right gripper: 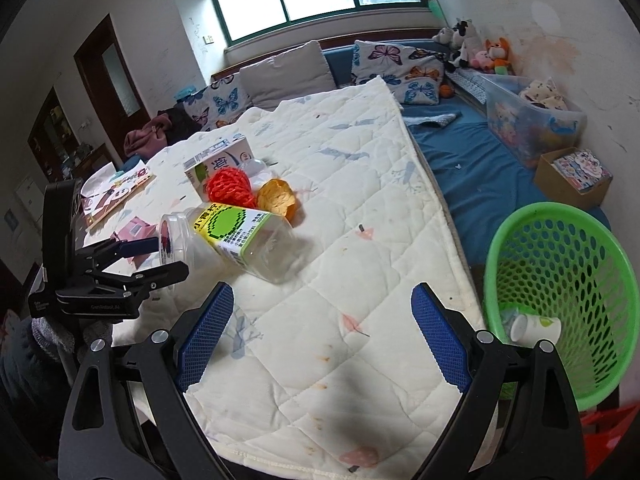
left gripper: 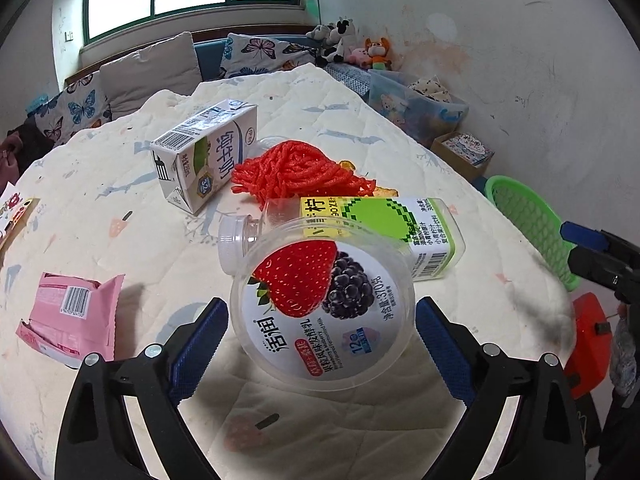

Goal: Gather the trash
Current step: 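Grasp the small orange-label yogurt cup with the right tool while the left tool holds the strawberry cup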

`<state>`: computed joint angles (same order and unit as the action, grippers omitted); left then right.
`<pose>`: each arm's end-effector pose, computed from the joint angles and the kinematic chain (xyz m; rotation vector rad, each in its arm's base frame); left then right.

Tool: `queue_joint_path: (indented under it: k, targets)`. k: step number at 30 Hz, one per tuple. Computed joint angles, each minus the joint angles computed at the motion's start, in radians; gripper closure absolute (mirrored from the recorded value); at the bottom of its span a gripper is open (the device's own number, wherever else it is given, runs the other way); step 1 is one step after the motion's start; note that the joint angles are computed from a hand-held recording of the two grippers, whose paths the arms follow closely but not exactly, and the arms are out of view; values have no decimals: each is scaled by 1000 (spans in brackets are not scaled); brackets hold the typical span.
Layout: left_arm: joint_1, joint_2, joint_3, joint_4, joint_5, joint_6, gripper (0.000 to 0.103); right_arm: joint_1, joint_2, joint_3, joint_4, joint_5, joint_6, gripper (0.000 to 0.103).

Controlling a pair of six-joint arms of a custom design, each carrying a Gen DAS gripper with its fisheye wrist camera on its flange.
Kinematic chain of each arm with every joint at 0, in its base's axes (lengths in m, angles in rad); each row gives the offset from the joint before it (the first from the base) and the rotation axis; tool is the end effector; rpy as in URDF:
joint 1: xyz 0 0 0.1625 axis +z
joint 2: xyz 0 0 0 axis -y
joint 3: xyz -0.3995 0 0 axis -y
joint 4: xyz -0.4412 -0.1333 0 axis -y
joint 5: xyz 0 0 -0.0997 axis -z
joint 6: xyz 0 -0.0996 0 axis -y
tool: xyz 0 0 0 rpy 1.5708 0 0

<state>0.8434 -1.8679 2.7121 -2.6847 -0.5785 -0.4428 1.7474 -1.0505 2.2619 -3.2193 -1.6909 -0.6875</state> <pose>-0.0288 -0.3583 0.1888 0.1577 2.2822 -0.9401 0.2049 -0.4571 0.0487 1.1636 -2.6147 0.5715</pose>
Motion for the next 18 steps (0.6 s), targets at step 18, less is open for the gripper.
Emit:
queue_joint_path:
  k: [18]
  targets:
    - [-49, -155, 51, 89, 19, -62, 15, 27, 26, 1, 29, -4, 49, 13]
